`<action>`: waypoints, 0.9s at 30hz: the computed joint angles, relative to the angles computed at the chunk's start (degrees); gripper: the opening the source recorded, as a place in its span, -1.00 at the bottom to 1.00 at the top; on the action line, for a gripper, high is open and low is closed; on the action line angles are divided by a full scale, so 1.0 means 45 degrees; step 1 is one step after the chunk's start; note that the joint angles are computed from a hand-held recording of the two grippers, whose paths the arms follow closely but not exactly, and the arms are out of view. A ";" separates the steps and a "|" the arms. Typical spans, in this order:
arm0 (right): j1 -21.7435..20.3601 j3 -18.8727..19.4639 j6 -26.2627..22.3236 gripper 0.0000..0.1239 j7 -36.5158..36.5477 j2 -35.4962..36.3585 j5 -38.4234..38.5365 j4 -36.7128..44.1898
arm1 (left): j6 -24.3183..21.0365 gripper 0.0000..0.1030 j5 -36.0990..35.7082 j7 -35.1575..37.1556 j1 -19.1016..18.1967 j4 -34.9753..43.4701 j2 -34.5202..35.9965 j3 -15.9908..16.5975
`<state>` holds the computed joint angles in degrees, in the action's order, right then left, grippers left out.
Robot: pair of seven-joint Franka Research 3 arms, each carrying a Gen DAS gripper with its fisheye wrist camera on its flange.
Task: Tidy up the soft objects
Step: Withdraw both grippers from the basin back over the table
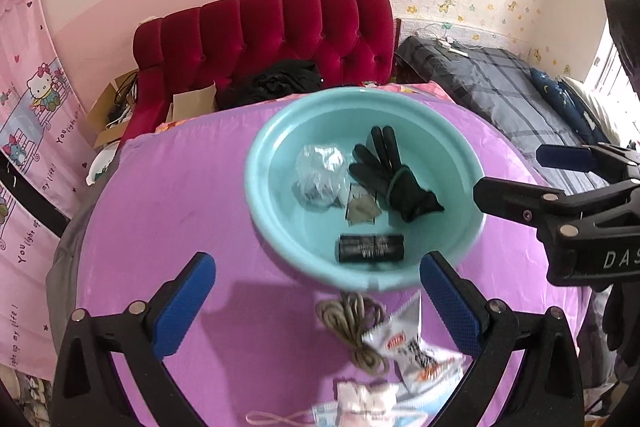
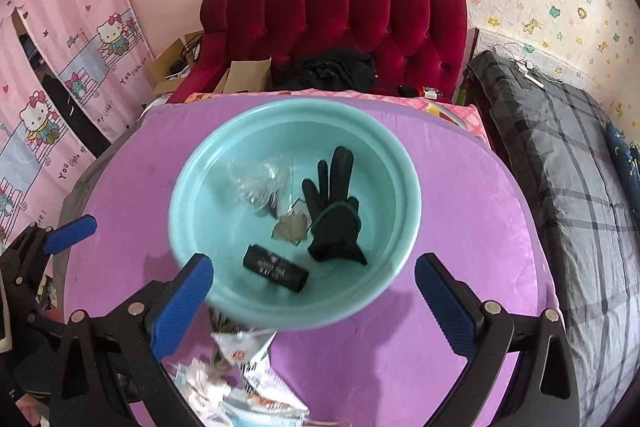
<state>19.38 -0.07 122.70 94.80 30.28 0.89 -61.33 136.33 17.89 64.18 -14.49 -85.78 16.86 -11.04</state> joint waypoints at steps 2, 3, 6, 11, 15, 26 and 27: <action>0.0058 0.0013 0.0329 0.66 -0.0045 -0.0617 -0.0063 -0.0972 | 0.0225 1.00 -0.0002 -0.0157 0.0006 -0.0726 -0.0499 -0.0022; 0.0070 0.0039 0.0534 0.66 -0.0069 -0.0974 -0.0072 -0.1533 | 0.0308 1.00 0.0052 -0.0239 0.0000 -0.0968 -0.0664 -0.0025; 0.0080 0.0124 0.0895 0.66 -0.0126 -0.1747 -0.0102 -0.2719 | 0.0573 1.00 0.0261 -0.0477 0.0003 -0.1935 -0.1330 -0.0054; 0.0015 0.0330 0.1526 0.66 -0.0347 -0.3005 -0.0049 -0.4631 | 0.1006 1.00 0.0414 -0.0755 0.0079 -0.3545 -0.2460 -0.0184; -0.0019 0.0471 0.1926 0.66 -0.0495 -0.3681 -0.0034 -0.5722 | 0.1225 1.00 0.0397 -0.0968 0.0125 -0.4524 -0.3160 -0.0290; -0.0125 0.0821 0.3661 0.66 -0.0914 -0.5516 0.0014 -0.9234 | 0.1779 1.00 0.0265 -0.1483 0.0082 -0.6938 -0.4573 -0.0531; -0.0127 0.0835 0.3797 0.66 -0.0883 -0.5619 -0.0066 -0.9467 | 0.1826 1.00 0.0287 -0.1526 0.0064 -0.7110 -0.4650 -0.0557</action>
